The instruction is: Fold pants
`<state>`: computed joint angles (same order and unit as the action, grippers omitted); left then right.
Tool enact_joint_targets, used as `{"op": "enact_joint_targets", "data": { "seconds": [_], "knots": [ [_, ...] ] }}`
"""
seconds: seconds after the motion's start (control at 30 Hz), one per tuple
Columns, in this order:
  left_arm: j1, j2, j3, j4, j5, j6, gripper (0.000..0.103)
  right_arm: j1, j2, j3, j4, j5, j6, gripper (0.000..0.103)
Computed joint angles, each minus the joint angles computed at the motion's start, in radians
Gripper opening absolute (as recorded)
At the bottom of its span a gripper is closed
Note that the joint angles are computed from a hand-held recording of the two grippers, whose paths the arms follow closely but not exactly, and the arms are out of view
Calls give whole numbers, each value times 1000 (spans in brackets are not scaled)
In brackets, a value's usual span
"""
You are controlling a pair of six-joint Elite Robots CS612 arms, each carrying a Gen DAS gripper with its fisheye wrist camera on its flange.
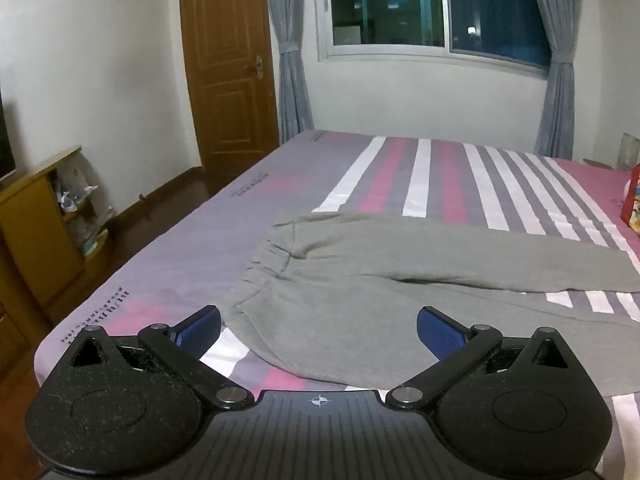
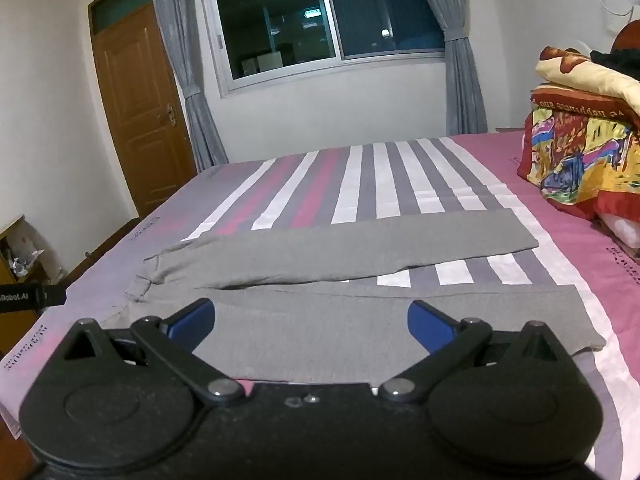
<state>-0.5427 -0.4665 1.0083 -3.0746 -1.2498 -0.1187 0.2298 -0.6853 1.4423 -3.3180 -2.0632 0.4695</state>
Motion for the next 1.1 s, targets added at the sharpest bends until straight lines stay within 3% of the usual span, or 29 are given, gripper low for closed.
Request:
{"op": "enact_joint_targets", "data": {
  "seconds": [1.1],
  "knots": [
    [-3,40,-41,-22,32,11,103,1,14,-23,39,10,0,103]
  ]
}}
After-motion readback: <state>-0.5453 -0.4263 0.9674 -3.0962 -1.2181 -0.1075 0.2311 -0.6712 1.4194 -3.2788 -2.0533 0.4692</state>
